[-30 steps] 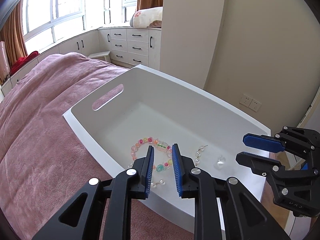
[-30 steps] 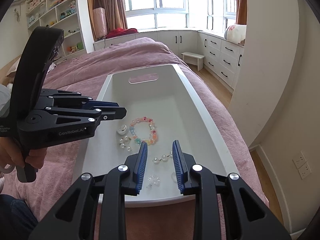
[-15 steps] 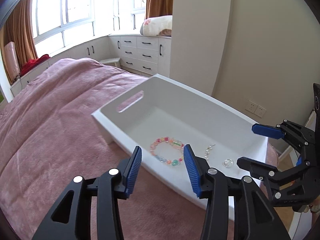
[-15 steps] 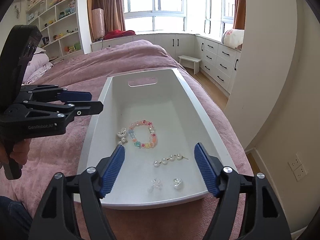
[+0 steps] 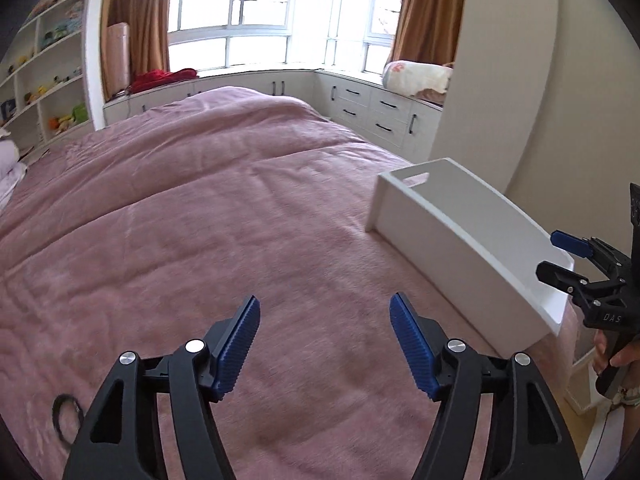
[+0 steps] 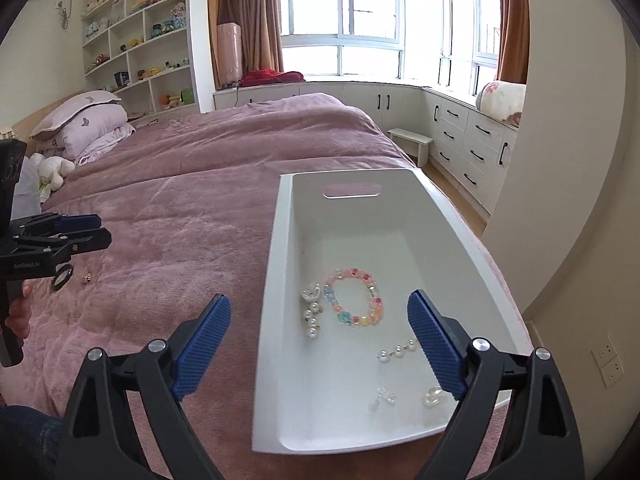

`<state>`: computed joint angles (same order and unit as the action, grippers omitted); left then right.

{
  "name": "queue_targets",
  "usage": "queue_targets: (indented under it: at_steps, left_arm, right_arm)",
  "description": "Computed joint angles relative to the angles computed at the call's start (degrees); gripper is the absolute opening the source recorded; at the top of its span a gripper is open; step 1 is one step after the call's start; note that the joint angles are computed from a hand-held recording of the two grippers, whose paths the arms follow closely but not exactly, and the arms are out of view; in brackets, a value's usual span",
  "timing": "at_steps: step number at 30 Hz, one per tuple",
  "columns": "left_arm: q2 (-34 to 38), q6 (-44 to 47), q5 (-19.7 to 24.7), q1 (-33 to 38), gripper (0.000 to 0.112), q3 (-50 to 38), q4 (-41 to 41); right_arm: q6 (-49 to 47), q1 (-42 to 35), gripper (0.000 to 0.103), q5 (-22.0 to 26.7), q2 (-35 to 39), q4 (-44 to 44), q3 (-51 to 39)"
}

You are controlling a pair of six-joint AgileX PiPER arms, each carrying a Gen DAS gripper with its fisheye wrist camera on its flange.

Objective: Organize jewelry
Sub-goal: 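Move both open tools back over the green bangle and gold studs on the bed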

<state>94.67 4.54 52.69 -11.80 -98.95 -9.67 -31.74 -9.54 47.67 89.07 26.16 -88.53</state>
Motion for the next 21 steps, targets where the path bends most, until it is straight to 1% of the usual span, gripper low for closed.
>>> queue_targets:
  at_steps: [1, 3, 6, 10, 13, 16, 18, 21]
  left_arm:
    - [-2.0, 0.7, -0.8, 2.9, 0.074, 2.9, -1.4]
    - [-3.9, 1.5, -1.6, 6.8, 0.076, 5.9, -2.7]
    - [-7.6, 3.5, -2.8, 13.6, 0.082, 11.8, -4.9]
    - [-10.9, 11.2, -1.6, 25.0, 0.084, 19.7, -10.9]
    - [-11.8, 15.2, -0.7, 32.7, 0.084, 24.6, -12.5]
    - [-11.8, 17.7, -0.9, 38.5, 0.084, 27.4, -12.3]
    - [-11.9, 18.9, -1.0, 41.0, 0.084, 28.2, -12.2]
    - [-9.2, 18.9, 1.7, 44.5, 0.084, 26.3, -11.4]
  right_arm:
    - [0.3, 0.8, 0.089, -0.1, -0.2, 0.0, 0.0]
    - [1.0, 2.6, 0.09, -0.4, -0.4, -0.2, -0.2]
    - [2.6, 5.8, 0.09, -1.2, -1.0, -1.7, 0.1]
    - [6.3, 10.5, 0.09, -1.8, -0.8, -6.1, -0.8]
    - [8.3, 13.7, 0.09, -2.0, -0.9, -8.3, -0.9]
    - [11.0, 17.1, 0.09, -2.1, -0.2, -10.8, -1.0]
    - [13.3, 19.7, 0.091, -1.7, 1.0, -12.5, -1.8]
    - [16.8, 23.9, 0.091, -1.2, 2.8, -15.0, -2.9]
